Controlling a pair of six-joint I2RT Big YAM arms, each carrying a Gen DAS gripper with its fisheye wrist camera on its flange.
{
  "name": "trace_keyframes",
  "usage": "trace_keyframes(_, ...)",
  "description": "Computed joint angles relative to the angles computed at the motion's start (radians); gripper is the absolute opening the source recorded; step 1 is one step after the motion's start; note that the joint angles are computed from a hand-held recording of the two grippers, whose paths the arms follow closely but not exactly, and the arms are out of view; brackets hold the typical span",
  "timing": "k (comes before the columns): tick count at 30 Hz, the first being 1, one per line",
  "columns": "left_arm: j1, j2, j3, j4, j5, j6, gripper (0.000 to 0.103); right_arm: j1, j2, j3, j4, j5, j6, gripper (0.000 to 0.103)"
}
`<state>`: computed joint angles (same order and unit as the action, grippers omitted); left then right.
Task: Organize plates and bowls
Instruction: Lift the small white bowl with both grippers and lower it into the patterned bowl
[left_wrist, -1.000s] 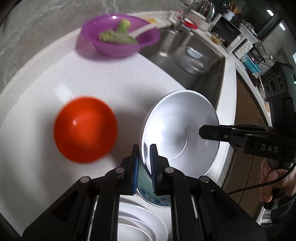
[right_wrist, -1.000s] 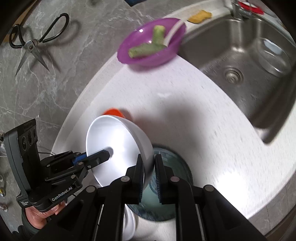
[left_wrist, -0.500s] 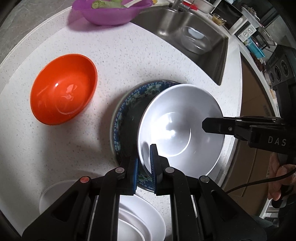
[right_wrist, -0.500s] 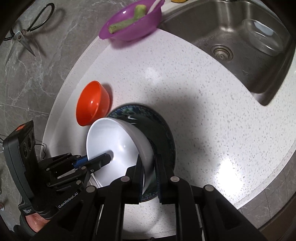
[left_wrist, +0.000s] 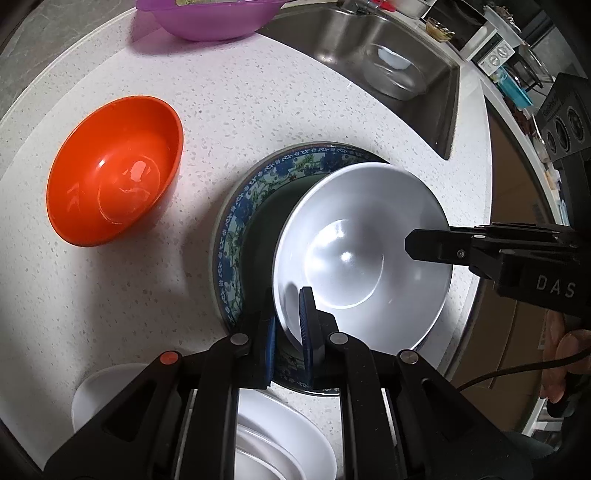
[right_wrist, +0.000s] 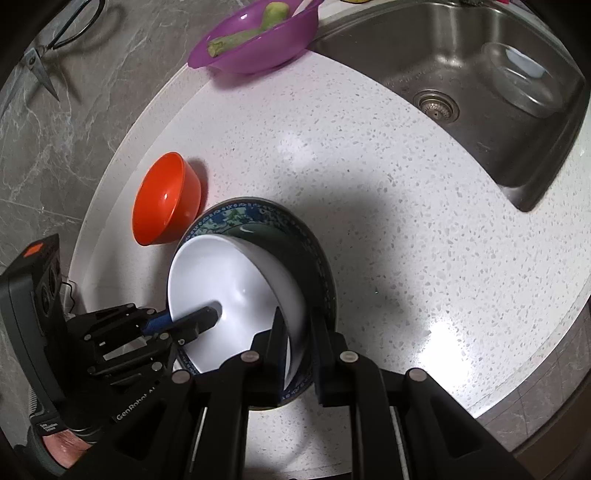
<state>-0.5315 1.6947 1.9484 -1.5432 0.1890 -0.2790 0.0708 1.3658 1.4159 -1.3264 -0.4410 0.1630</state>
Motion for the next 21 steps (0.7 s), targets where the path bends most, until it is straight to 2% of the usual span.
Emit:
trace_keyframes(10, -0.02, 0.002, 0.002, 0.021, -0.038, -0.014, 0.011, 0.018, -0.002, -0.006, 0.015, 0.048, -0.02, 0.013)
trace_keyframes(13, -0.019, -0.002, -0.002, 0.033, -0.035, -0.016, 0.016, 0.026, -0.004, -0.006, 0.019, 0.065, -0.015, 0.013)
trace_keyframes(15, -0.017, -0.011, -0.006, 0.049, -0.033, -0.02, 0.024, 0.028, -0.002, -0.003, 0.019, 0.071, -0.013, 0.013)
trace_keyframes(21, -0.007, -0.031, -0.01, 0.069, -0.019, -0.019, 0.029, 0.032, 0.009, 0.011, 0.017, 0.083, -0.02, 0.013)
